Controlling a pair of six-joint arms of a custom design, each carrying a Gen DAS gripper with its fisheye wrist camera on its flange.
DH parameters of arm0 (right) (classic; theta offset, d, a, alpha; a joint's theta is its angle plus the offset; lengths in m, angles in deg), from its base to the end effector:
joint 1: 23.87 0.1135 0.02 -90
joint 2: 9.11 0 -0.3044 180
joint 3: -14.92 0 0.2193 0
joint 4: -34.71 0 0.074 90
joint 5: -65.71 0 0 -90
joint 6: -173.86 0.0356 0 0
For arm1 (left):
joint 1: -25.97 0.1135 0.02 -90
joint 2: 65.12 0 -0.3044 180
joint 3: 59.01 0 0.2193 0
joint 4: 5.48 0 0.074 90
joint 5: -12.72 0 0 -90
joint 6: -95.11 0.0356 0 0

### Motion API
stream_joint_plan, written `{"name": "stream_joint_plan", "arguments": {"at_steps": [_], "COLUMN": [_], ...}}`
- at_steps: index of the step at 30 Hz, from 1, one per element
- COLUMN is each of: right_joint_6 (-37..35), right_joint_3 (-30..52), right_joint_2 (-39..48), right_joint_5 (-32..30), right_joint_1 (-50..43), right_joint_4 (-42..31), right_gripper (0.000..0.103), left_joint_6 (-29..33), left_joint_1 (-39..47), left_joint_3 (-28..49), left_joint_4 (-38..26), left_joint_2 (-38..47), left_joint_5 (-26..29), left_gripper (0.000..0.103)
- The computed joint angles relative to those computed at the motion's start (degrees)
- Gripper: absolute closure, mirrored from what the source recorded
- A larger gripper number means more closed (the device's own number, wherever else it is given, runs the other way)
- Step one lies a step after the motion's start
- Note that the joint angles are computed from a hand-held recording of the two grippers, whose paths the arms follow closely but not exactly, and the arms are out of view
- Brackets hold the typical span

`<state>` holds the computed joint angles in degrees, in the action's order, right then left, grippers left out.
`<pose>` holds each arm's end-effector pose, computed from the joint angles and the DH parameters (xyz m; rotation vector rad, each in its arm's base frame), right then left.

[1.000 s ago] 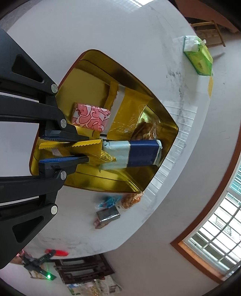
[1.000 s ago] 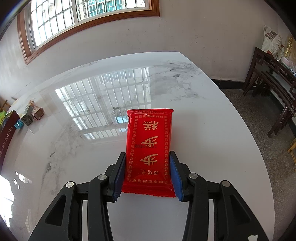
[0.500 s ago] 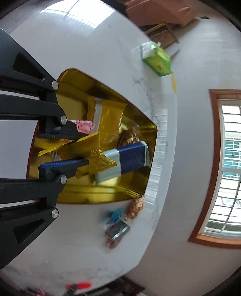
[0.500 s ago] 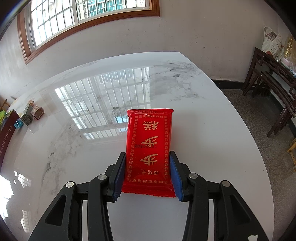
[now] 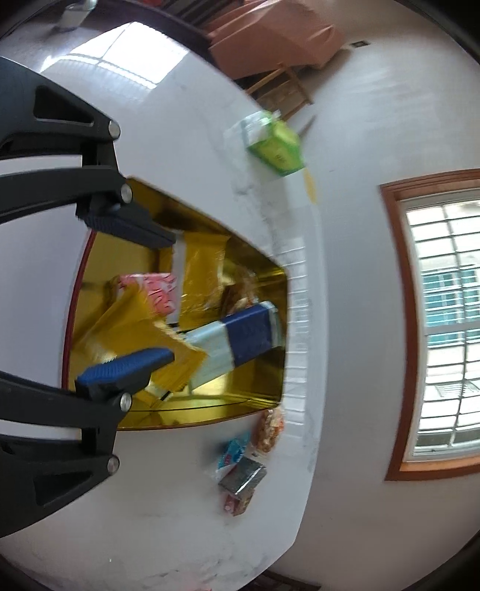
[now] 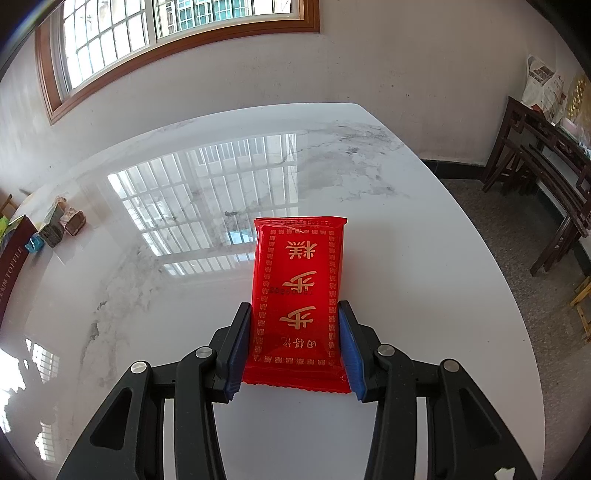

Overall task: Organize snacks
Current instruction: 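Withdraw the open left tool away from the tin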

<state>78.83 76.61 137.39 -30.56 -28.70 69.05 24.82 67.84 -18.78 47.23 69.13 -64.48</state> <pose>0.3623 -0.0267 -0.0213 -0.0524 2.4447 0.0579 0.2277 0.1935 0.0410 -0.3255 2.2660 0.3092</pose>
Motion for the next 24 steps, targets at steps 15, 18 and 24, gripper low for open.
{"name": "stream_joint_plan", "arguments": {"at_steps": [15, 18, 24], "right_joint_6": [0.42, 0.80, 1.96], "right_joint_3": [-0.63, -0.85, -1.79], "right_joint_2": [0.00, -0.07, -0.07], "right_joint_5": [2.03, 2.40, 4.06], "right_joint_1": [0.86, 1.06, 1.72], "right_joint_4": [0.76, 0.95, 2.04], "right_gripper": [0.061, 0.061, 0.062], "left_joint_6": [-2.65, -1.71, -0.44], "left_joint_1": [9.42, 9.90, 11.84], "left_joint_3": [0.64, 0.22, -0.57], "left_joint_4": [-1.84, -0.47, 4.68], "left_joint_2": [-0.77, -0.09, 2.72], "left_joint_5": [9.77, 7.10, 5.42], "left_gripper": [0.032, 0.024, 0.022]}}
